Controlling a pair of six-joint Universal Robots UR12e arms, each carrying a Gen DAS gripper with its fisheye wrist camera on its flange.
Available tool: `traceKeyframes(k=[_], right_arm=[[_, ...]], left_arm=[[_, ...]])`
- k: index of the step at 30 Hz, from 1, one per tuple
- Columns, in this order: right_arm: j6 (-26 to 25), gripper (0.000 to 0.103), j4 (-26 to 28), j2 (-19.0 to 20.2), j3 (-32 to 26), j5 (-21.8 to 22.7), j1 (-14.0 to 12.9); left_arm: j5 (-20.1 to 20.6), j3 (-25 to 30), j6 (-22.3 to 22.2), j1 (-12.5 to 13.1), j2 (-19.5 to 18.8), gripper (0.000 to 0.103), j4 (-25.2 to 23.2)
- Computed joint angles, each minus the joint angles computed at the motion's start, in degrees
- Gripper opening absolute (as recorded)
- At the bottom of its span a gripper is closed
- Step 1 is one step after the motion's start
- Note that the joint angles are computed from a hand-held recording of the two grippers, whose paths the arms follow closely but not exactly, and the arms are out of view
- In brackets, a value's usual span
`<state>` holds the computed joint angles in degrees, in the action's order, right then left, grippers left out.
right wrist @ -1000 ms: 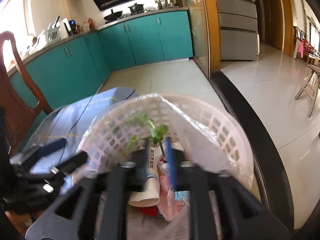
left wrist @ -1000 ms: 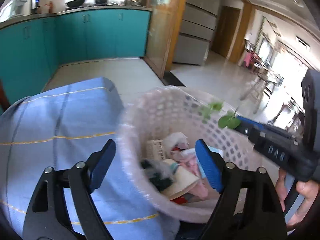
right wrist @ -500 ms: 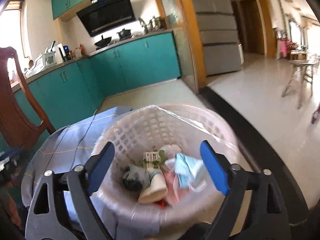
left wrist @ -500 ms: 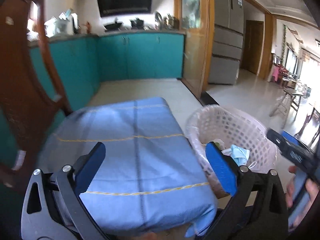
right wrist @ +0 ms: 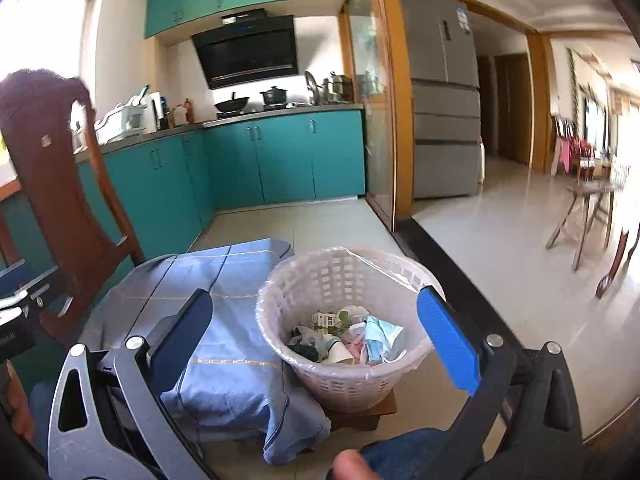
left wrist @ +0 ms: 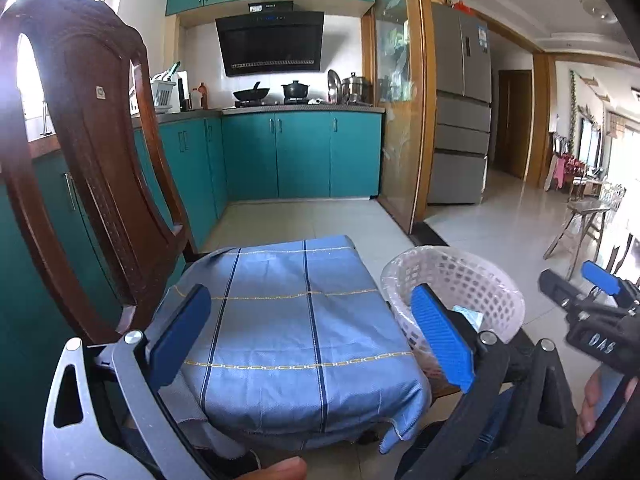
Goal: Collect trash
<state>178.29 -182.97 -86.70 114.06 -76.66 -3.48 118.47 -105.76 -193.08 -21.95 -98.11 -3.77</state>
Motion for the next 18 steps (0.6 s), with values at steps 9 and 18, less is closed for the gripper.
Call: traceKeyframes(k=[9,18], right_arm=[[-3.44,0.1,-2.77,-1.47,1.29,-1.11,2.07],[-5.49,0.1,-4.02,-1.87,1.65,-2.54,3.28]], left_arm=[[2.07,-1.7,-0.49,-0.03,1.56,0.1,1.47],[3.4,-2.51,-0.88,0.29,2.15,0.1,1.62]])
